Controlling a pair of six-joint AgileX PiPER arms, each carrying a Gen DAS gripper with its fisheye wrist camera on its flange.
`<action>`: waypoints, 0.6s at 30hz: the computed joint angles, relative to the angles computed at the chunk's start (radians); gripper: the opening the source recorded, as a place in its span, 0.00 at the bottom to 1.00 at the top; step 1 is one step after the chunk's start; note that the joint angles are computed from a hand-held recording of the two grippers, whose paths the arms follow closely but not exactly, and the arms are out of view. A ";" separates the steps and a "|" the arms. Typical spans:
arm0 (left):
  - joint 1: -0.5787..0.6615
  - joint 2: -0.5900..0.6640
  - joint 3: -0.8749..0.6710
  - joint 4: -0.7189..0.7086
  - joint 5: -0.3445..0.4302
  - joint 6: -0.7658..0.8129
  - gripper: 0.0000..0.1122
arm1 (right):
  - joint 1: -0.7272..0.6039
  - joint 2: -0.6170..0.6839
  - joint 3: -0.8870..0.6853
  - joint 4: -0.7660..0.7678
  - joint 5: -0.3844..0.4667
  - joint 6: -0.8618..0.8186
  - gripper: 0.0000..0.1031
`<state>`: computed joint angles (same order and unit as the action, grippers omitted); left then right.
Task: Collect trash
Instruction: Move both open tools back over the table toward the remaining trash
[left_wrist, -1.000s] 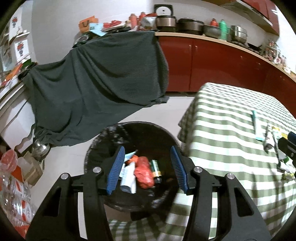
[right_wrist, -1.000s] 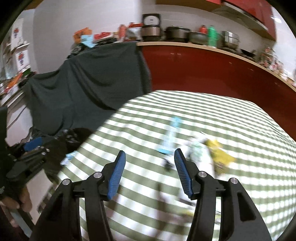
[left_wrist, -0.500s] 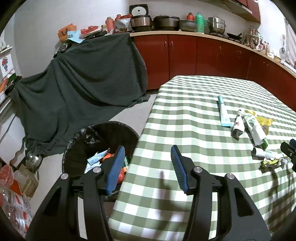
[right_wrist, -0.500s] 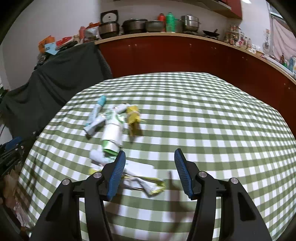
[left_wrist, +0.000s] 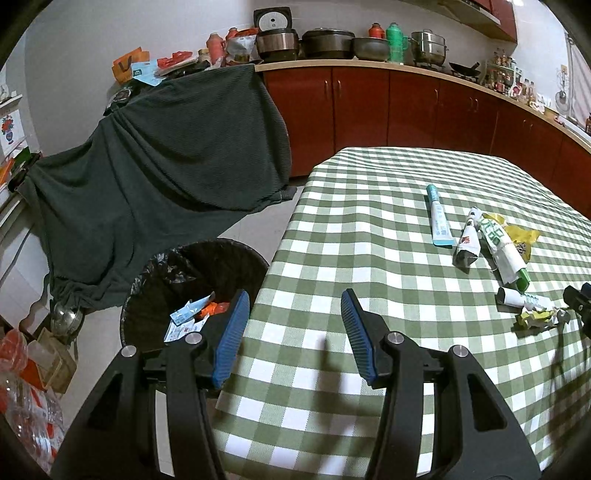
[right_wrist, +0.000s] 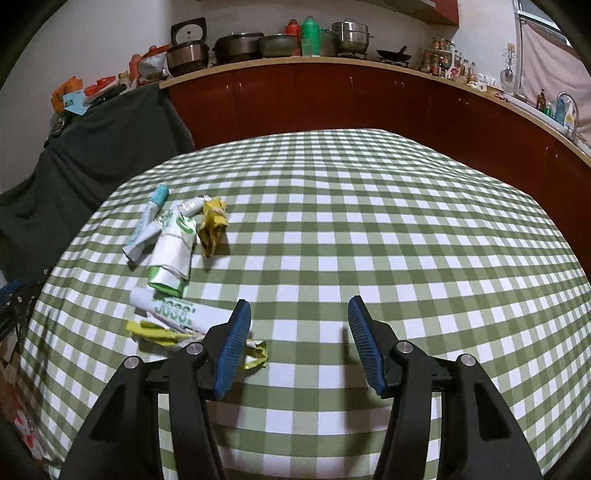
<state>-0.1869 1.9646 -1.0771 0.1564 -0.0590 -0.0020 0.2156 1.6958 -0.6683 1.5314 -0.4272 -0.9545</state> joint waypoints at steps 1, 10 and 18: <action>-0.001 0.000 0.001 0.011 -0.001 -0.011 0.45 | 0.002 -0.003 0.004 0.002 -0.001 -0.002 0.53; -0.009 -0.016 0.031 0.074 -0.018 -0.072 0.45 | -0.006 -0.026 0.015 0.011 -0.029 -0.005 0.53; -0.006 -0.026 0.043 0.048 -0.020 -0.043 0.45 | 0.004 -0.008 0.029 -0.005 -0.007 0.024 0.53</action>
<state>-0.1931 1.9381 -1.0341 0.2040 -0.0792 -0.0453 0.2201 1.6878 -0.6391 1.5268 -0.4340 -0.9303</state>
